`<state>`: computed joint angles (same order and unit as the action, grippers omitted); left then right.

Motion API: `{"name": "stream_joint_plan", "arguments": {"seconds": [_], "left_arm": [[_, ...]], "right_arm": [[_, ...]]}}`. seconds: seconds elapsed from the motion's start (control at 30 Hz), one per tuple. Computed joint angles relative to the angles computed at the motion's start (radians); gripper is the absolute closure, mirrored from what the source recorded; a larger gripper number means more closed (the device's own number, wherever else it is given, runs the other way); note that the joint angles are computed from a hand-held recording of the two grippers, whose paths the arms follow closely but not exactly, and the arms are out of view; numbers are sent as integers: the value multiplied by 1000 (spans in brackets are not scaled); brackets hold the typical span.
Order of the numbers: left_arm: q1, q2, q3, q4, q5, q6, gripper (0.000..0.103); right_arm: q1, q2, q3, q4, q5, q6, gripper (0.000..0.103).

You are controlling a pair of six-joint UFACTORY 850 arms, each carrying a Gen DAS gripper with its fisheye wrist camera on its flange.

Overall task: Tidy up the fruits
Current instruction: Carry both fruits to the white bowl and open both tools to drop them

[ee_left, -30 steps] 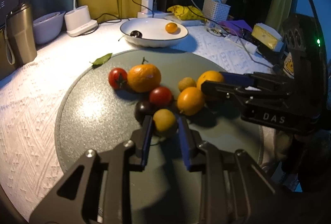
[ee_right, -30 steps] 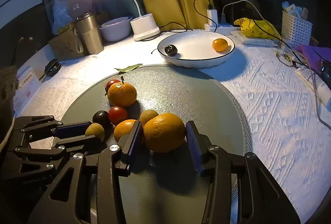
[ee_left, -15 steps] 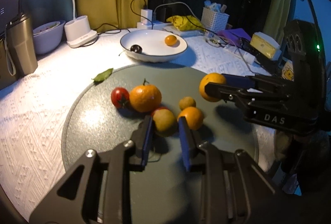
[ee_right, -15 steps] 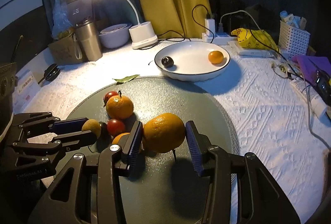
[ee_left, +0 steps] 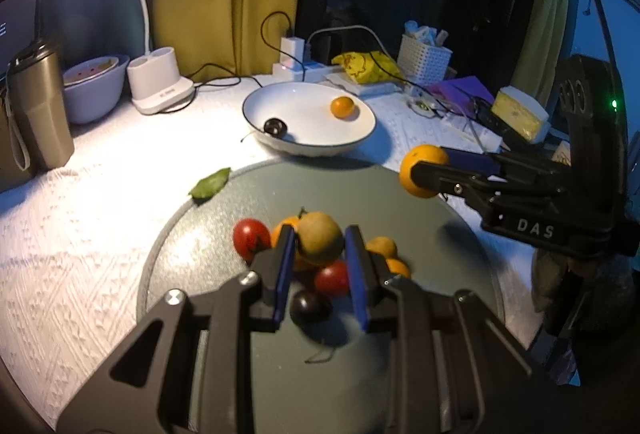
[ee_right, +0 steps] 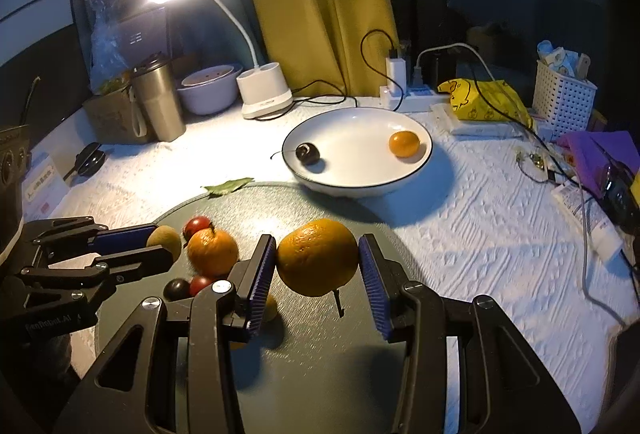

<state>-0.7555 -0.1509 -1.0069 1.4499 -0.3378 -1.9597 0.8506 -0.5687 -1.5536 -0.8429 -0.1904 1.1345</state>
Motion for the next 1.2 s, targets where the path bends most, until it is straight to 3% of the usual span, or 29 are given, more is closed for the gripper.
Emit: {"name": "stream_joint_plan", "arguments": {"seconds": [0.67, 0.9, 1.0, 1.2], "left_arm": [[134, -82, -98, 85, 127, -15, 77], [177, -126, -156, 52, 160, 62, 77], [190, -142, -177, 16, 173, 112, 77], [223, -191, -235, -219, 208, 367, 77]], "right_arm": [[-39, -136, -210, 243, -63, -276, 57], [-57, -204, -319, 333, -95, -378, 57], [-62, -228, -356, 362, -106, -412, 57], [-76, -290, -450, 454, -132, -513, 57]]}}
